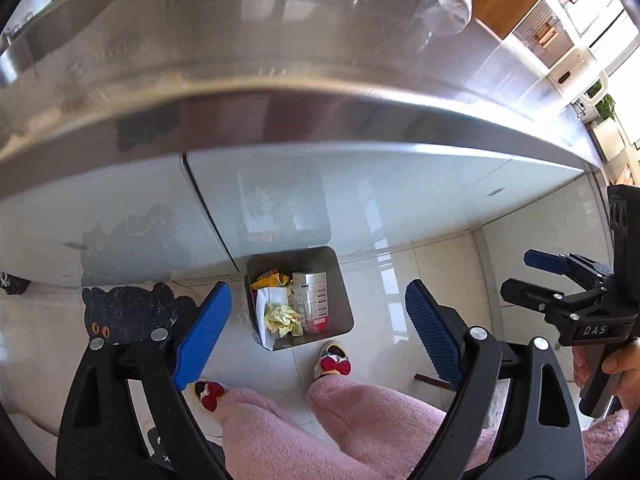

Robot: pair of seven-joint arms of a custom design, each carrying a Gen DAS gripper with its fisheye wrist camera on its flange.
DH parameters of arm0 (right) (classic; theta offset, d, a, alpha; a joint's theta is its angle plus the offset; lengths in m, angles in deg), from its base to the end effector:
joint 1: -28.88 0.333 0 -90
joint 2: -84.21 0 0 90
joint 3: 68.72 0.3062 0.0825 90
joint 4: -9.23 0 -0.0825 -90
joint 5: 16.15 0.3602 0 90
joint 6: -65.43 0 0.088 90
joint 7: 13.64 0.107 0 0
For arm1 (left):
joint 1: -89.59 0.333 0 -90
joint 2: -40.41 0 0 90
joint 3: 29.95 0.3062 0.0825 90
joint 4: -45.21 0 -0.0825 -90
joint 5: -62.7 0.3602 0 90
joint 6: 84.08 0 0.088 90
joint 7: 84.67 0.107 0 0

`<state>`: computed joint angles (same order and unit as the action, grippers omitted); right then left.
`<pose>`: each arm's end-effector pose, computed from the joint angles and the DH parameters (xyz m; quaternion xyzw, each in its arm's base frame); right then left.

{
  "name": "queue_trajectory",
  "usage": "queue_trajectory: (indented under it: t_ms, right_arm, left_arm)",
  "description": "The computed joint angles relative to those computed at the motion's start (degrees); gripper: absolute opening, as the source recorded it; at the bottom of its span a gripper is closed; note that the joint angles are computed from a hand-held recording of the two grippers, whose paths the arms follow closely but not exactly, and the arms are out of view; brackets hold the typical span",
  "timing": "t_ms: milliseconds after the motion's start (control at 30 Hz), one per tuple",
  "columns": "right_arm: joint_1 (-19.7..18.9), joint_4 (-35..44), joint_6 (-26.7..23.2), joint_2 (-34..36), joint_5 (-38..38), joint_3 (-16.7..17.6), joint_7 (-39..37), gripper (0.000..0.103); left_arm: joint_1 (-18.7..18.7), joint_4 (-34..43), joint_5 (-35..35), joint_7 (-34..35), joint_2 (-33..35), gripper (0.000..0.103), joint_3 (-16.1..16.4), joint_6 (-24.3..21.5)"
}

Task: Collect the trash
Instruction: 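Grasp the white snack packet with the left tool while the right tool grasps the clear bag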

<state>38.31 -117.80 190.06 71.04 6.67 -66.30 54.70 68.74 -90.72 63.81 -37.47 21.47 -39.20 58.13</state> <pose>0.4676 0.1142 0.4935 -0.8146 0.5475 0.0374 0.1880 0.3982 -0.2363 0.4981 -0.7573 0.6154 -0.2085 0.0656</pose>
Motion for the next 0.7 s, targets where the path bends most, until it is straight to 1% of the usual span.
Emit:
queue_trajectory:
  t_ms: [133, 200, 267, 333, 400, 500, 567, 700]
  right_arm:
    - [-0.3, 4.9, -2.1, -1.9, 4.5, -2.0, -2.9, 0.098]
    - [-0.6, 8.3, -2.8, -1.4, 5.9, -2.4, -4.0, 0.098]
    - [-0.8, 11.8, -2.9, -0.2, 6.6, -2.4, -4.0, 0.1]
    - [-0.9, 14.7, -1.3, 1.1, 7.6, -2.4, -4.4, 0.1]
    - [-0.9, 18.6, 0.4, 3.9, 7.5, -2.2, -5.0, 0.1]
    - [-0.9, 25.2, 2.1, 9.0, 6.1, -1.9, -3.8, 0.1]
    - [-0.8, 29.5, 3.7, 12.5, 5.0, -1.8, -2.5, 0.1]
    - [-0.6, 40.6, 3.1, 21.0, 3.6, -1.9, -0.1, 0.1]
  left_arm:
    - [0.5, 5.1, 2.1, 0.4, -0.8, 0.088, -0.4, -2.6]
    - [0.3, 7.8, 1.3, 1.8, -0.4, 0.089, 0.3, -3.0]
    - [0.7, 10.6, 1.5, 2.9, 0.2, 0.09, 0.4, -3.3]
    - [1.8, 13.7, 3.3, 3.3, 1.2, 0.094, 0.0, -3.8]
    - [2.9, 16.4, 5.1, 3.4, 2.7, 0.095, -0.3, -3.8]
    - [4.4, 21.7, 6.0, 4.1, 6.4, 0.095, -0.2, -4.5]
    - [5.7, 25.6, 8.1, 3.9, 9.2, 0.095, -0.7, -5.2]
    - [8.1, 33.7, 11.1, 4.5, 15.7, 0.095, -1.0, -6.6]
